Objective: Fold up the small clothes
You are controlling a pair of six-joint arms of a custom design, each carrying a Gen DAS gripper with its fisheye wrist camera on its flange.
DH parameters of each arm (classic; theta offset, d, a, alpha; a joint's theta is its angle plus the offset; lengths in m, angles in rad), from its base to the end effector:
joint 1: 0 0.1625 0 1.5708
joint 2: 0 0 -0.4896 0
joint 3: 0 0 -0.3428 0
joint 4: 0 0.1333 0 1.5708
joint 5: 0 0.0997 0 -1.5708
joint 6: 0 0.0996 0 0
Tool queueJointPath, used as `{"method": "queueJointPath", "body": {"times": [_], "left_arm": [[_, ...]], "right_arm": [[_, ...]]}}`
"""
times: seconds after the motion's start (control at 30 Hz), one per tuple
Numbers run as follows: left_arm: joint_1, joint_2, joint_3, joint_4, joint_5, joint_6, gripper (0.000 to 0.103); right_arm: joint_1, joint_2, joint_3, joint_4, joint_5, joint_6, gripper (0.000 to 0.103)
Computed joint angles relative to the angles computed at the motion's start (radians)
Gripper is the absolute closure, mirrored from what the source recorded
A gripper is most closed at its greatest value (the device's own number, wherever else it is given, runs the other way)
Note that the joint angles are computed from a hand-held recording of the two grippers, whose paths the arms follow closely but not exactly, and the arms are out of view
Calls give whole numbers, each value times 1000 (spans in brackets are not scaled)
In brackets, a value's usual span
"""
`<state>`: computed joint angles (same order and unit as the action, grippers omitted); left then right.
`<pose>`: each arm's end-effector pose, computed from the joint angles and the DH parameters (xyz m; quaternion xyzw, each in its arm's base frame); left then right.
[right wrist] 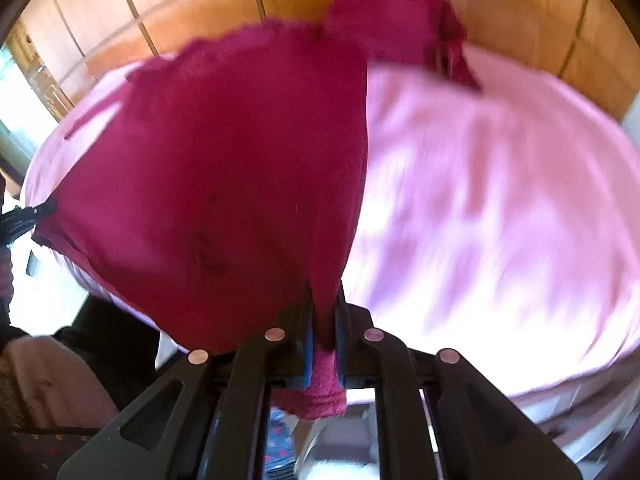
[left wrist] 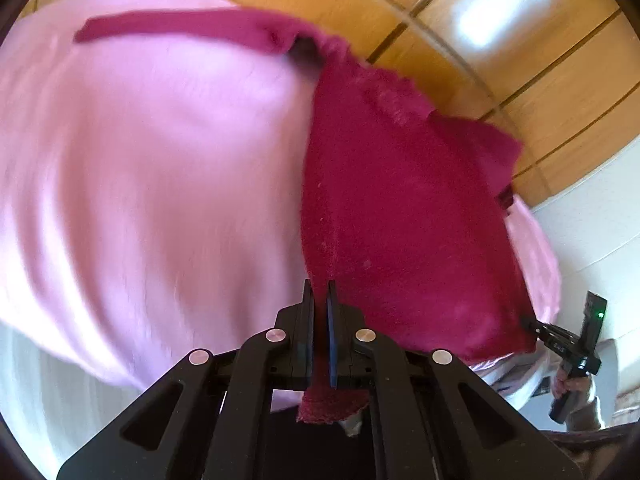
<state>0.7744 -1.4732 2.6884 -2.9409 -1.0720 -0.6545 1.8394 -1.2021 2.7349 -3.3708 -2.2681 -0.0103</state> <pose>-0.0729 -0.3245 0.2574 0.0494 0.9651 -0.2194 0.1344 0.1480 -0.2764 0.2293 0.0844 -0.9287 0.1678 0.3196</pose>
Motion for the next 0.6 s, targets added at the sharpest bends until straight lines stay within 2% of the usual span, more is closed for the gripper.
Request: {"method": "queueJointPath", "body": {"times": [0.07, 0.1, 0.13, 0.17, 0.2, 0.23, 0.27, 0.3, 0.5, 0.6], "left_arm": [[11, 2, 7, -21, -1, -14, 99], [21, -4, 8, -53, 6, -21, 99], [32, -10, 5, -76, 14, -17, 99], [42, -15, -5, -87, 34, -11, 99], [47, -15, -20, -94, 78, -13, 95], [62, -13, -38, -97, 110, -11, 84], [82, -8, -56, -103, 135, -11, 78], [111, -7, -78, -113, 166, -18, 67], [254, 66, -235, -208, 274, 33, 45], [319, 96, -327, -178, 337, 21, 44]], "right_arm": [[7, 7, -10, -7, -12, 8, 90], [21, 28, -15, -46, -36, 2, 80], [40, 58, 8, -127, -67, -13, 60], [72, 81, -4, -173, -102, -35, 53], [97, 105, -17, -218, -121, -59, 47], [114, 128, -26, -259, -126, -81, 45], [128, 151, -48, -286, -111, -102, 43], [137, 174, -72, -303, -88, -116, 36], [154, 371, -193, -346, 93, -147, 33], [159, 446, -252, -327, 154, -151, 33]]}}
